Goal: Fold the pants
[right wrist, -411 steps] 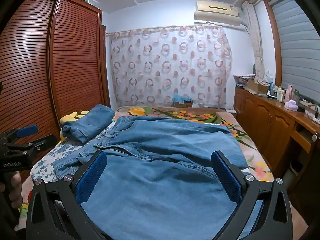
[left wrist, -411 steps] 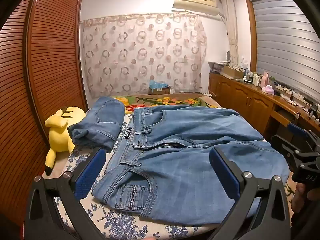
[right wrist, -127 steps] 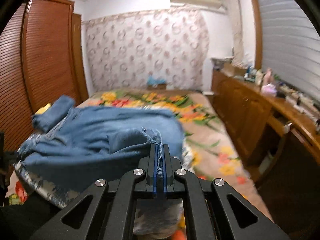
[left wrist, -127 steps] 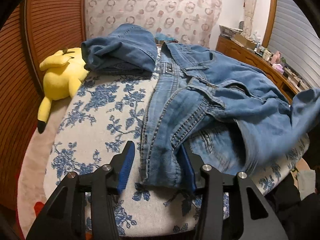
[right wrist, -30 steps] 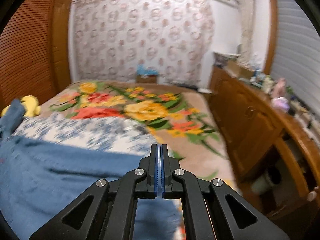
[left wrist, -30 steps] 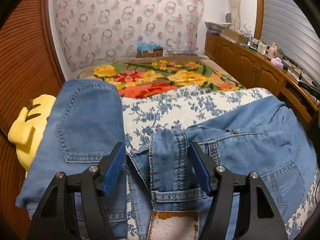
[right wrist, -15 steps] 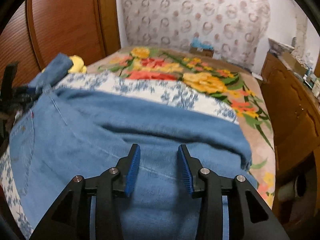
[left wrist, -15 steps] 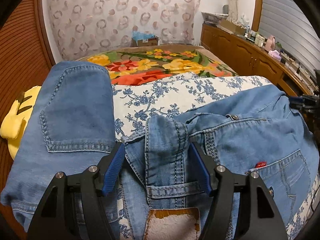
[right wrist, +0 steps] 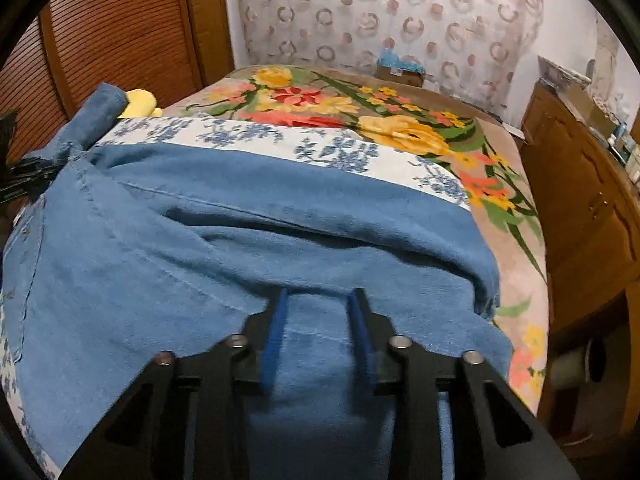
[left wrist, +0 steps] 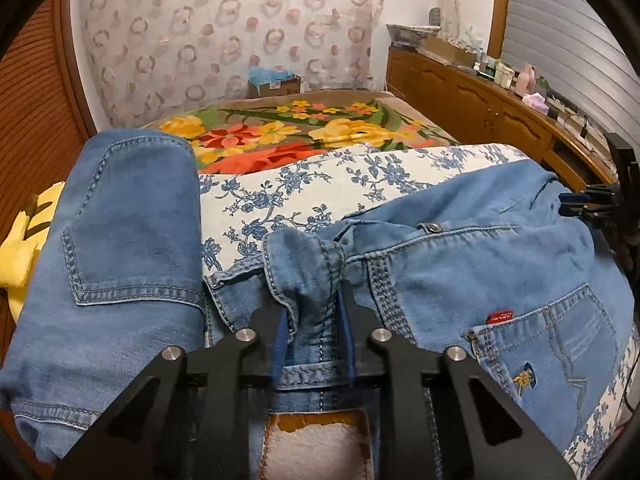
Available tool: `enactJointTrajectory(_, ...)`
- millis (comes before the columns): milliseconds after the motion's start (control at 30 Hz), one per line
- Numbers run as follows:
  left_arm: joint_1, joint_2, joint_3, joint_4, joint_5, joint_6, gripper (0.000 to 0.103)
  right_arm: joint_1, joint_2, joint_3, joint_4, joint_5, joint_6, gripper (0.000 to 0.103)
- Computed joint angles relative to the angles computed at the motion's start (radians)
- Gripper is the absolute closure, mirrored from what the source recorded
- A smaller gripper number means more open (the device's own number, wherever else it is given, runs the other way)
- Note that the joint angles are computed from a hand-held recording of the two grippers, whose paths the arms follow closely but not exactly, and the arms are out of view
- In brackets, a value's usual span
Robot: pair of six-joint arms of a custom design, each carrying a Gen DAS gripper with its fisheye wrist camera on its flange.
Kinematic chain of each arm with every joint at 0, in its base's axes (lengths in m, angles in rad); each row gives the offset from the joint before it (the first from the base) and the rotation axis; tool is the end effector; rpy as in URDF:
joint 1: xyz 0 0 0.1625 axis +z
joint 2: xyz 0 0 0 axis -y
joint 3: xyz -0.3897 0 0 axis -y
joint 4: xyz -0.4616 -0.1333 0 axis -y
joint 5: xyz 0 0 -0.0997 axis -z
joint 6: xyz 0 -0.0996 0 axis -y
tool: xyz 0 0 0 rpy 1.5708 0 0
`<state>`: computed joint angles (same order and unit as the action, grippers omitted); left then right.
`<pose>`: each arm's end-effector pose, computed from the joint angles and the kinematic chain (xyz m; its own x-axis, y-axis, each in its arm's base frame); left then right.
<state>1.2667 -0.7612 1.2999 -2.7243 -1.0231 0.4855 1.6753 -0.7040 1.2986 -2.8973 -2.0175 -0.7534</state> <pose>-0.0655 -0.8272 0.1825 -0.6858 0.3363 -0.6454 0.6384 0.7038 -0.3116 0.1747 -0.7998 0.1560 -0.6231 -0.3653 0.6916 -0.6908 0.6717 -0.2676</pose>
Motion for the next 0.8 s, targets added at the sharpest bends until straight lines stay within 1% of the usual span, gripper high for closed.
enactJointTrajectory(33, -0.001, 0.000, 0.001, -0.003, 0.001, 0.000, 0.086, 0.001, 0.003, 0.003, -0.008, 0.001, -0.009, 0.085)
enactJointTrajectory(67, -0.002, -0.001, 0.003, -0.008, 0.001, 0.001, 0.087, -0.005, -0.023, 0.034, -0.015, 0.008, -0.019, 0.088)
enactJointTrajectory(133, -0.004, -0.007, 0.014, -0.028, 0.000, 0.004, 0.090, -0.001, -0.037, 0.063, -0.046, -0.006, -0.041, 0.098)
enactJointTrajectory(200, -0.008, -0.021, 0.035, -0.058, -0.009, 0.011, 0.092, -0.002, -0.051, 0.090, -0.077, -0.009, -0.061, 0.100)
enactJointTrajectory(267, -0.014, -0.042, 0.066, -0.099, -0.020, 0.022, 0.093, 0.002, -0.065, 0.128, -0.141, -0.006, -0.087, 0.101)
enactJointTrajectory(400, -0.025, -0.077, 0.111, -0.166, -0.043, 0.038, 0.093, 0.016, -0.110, 0.204, -0.292, 0.039, -0.110, 0.101)
enactJointTrajectory(467, -0.030, -0.086, 0.119, -0.194, -0.047, 0.044, 0.093, 0.025, -0.125, 0.221, -0.348, 0.064, -0.121, 0.101)
enactJointTrajectory(533, -0.034, -0.089, 0.120, -0.220, -0.043, 0.043, 0.093, 0.040, -0.126, 0.213, -0.374, 0.073, -0.130, 0.101)
enactJointTrajectory(600, -0.036, -0.076, 0.095, -0.225, -0.040, 0.037, 0.093, 0.055, -0.100, 0.178, -0.411, 0.064, -0.159, 0.101)
enactJointTrajectory(733, -0.029, -0.040, 0.037, -0.227, -0.015, 0.024, 0.093, 0.079, -0.013, 0.056, -0.418, 0.042, -0.194, 0.101)
enactJointTrajectory(800, -0.025, -0.024, 0.015, -0.228, -0.003, 0.021, 0.093, 0.086, 0.044, -0.014, -0.437, 0.026, -0.227, 0.101)
